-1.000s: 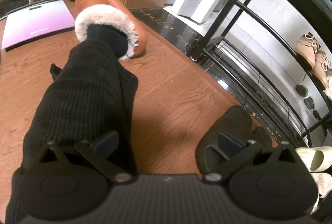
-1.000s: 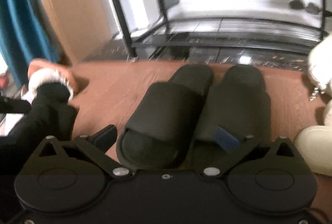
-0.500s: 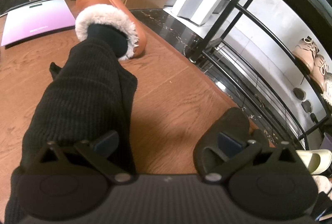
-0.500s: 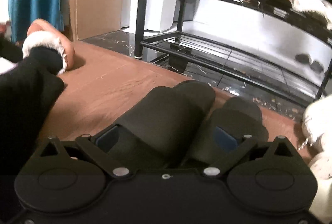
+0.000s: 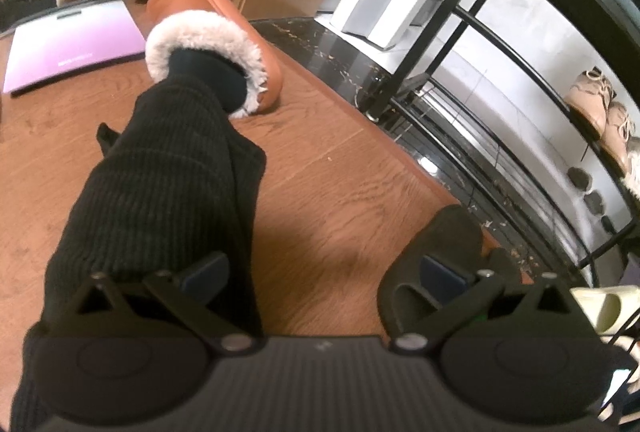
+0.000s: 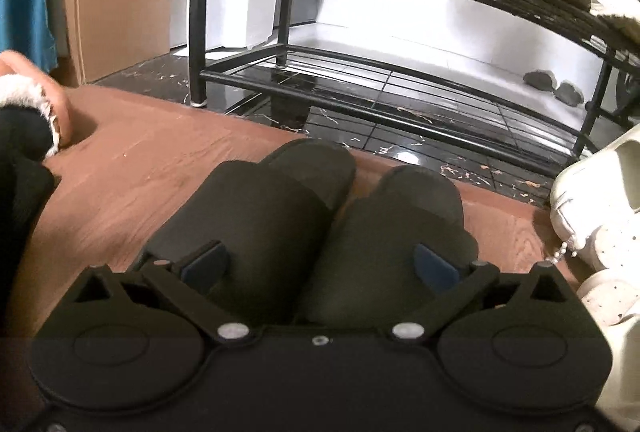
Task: Organize scattered shoes
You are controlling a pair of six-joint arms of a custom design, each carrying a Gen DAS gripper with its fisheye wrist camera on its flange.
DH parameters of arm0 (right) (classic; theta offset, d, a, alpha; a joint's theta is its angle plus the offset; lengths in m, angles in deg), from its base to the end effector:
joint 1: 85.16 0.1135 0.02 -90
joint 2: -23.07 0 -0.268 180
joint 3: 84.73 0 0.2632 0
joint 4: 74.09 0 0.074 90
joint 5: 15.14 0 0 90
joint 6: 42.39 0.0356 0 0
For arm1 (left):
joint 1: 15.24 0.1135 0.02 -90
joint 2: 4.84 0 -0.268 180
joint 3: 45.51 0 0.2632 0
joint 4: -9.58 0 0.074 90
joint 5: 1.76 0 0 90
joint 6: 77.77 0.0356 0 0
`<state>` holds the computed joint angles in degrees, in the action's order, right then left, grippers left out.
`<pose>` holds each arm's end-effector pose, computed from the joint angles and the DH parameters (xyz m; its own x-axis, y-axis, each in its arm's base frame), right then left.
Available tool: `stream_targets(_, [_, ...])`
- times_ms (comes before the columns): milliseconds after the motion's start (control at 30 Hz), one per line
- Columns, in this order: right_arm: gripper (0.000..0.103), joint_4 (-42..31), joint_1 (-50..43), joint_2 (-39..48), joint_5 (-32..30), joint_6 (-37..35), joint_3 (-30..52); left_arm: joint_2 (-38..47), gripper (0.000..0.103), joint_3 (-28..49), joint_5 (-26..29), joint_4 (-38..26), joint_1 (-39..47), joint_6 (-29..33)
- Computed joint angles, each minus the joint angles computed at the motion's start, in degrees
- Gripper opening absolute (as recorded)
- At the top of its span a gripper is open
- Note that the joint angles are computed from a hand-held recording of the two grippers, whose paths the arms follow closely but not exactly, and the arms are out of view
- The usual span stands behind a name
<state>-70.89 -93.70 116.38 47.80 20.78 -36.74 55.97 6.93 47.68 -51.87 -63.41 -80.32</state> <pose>0.2980 -0.0284 0.1230 -0.5009 -0.3312 -0.7996 -0.4791 0.8755 -0.0625 0.1403 -0.1221 0.2143 -0.3882 -0.7043 -0.5944 -0.6439 0.6687 -0.3718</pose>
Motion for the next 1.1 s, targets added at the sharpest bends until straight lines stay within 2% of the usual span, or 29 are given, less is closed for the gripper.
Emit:
stream_targets(133, [0.103, -4.1, -0.4, -0.1, -0.1, -0.2, 2.0, 4.0, 0.102, 2.8, 0.3, -1.1, 0.2, 3.3])
stream_targets(300, [0.102, -5.5, -0.8, 0.8, 0.1, -1.4, 4.1, 8.2, 0.102, 5.4, 1.0, -0.6, 0.8, 8.7])
stream_targets(367, [0.102, -5.2, -1.1, 0.1, -0.1, -0.7, 3.8, 9.9, 0.102, 6.3, 0.9, 0.3, 1.1, 11.8])
stream_targets(533, [0.102, -6.3, -0.7, -1.5, -3.3, -4.8, 2.5, 14.3, 0.102, 8.3, 0.2, 3.5, 1.5, 19.1])
stream_targets(700, [0.103, -5.5, 1.1, -0.4, -0.9, -5.4, 2.3, 18.9, 0.102, 10.5, -0.4, 6.8, 1.6, 25.9])
stream_targets(833, [0.103, -5.1, 0.7, 0.6, -1.9, -6.6, 3.0, 20.1, 0.102, 10.7, 0.4, 9.2, 2.3, 28.7])
stream_targets(1100, [0.103, -6.6, 0.6, 2.3, -1.5, -5.1, 5.8, 20.6, 0.102, 10.6, 1.1, 11.1, 3.1, 30.0])
